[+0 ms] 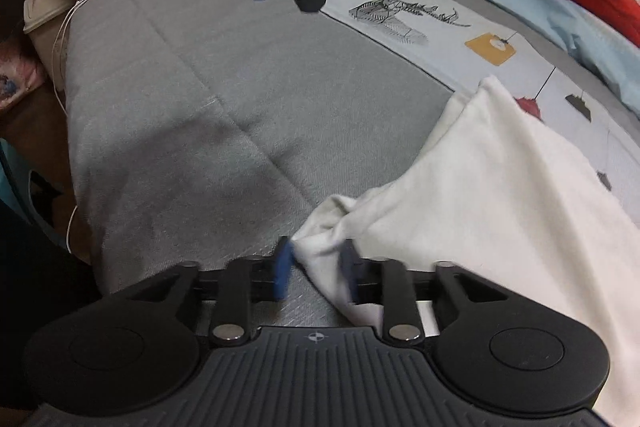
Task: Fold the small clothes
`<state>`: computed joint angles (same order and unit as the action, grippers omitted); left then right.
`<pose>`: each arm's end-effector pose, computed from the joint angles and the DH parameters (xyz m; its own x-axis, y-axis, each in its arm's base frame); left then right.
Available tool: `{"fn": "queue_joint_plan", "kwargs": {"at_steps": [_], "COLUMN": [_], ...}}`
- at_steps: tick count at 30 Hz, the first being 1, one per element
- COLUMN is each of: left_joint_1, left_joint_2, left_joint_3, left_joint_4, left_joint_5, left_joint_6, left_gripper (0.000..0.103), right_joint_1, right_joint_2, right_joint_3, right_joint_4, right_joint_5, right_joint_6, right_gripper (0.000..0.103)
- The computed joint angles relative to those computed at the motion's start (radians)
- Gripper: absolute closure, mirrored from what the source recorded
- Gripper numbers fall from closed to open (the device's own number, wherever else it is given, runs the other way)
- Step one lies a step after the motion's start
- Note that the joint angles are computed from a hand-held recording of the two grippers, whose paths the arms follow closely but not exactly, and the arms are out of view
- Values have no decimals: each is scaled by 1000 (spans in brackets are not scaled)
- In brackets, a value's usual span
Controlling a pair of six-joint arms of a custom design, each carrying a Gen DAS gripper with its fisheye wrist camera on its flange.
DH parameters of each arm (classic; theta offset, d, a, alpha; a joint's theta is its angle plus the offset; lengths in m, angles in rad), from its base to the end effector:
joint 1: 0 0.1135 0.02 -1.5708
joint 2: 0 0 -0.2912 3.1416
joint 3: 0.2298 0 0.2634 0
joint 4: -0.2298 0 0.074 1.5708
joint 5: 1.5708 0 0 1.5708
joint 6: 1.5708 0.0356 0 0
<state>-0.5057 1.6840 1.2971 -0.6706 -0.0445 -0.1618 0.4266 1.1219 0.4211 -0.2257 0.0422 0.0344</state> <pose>0.3217 -0.1763 0.2662 -0.8270 0.2740 -0.4909 0.3360 0.9410 -0.0409 0.1774 0.0790 0.1687 -0.7409 -0.2990 -0.6014 -0.3651 0.9309 -0.0131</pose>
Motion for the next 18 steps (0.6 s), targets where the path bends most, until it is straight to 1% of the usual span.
{"fn": "queue_joint_plan", "kwargs": {"at_steps": [1,4,6,8,9,11,12,13,15,16,18], "left_joint_1": [0,2,0,4,9,37,53,66,76,78,81], "left_joint_2": [5,21,33,46,53,68,81,108,152,171,229], "left_joint_3": [3,20,33,45,50,39,32,39,49,53,78], "left_joint_4": [-3,-11,-15,-13,-13,13,24,19,34,46,53], "left_joint_5": [1,16,37,81,121,255,330,398,490,528,626], "left_joint_6": [-5,-27,-65,-108,-130,-171,-187,-197,-203,-209,-213], "left_gripper": [69,67,63,51,47,30,26,23,23,20,19], "right_joint_1": [-12,-46,-67,-96,-115,-167,-200,-234,-309,-345,-418], "right_joint_2": [-6,-62,-124,-191,-226,-297,-332,-364,-425,-449,-496], "right_joint_3": [4,9,17,33,39,51,55,62,77,84,94], "right_joint_4": [-4,-31,-64,-106,-127,-174,-200,-229,-288,-310,-351], "right_joint_5": [-12,-36,-50,-69,-83,-122,-150,-179,-237,-264,-324], "right_joint_6": [0,2,8,21,25,27,24,16,-13,-25,-38], "right_gripper": [91,93,93,93,93,94,94,94,94,94,94]}}
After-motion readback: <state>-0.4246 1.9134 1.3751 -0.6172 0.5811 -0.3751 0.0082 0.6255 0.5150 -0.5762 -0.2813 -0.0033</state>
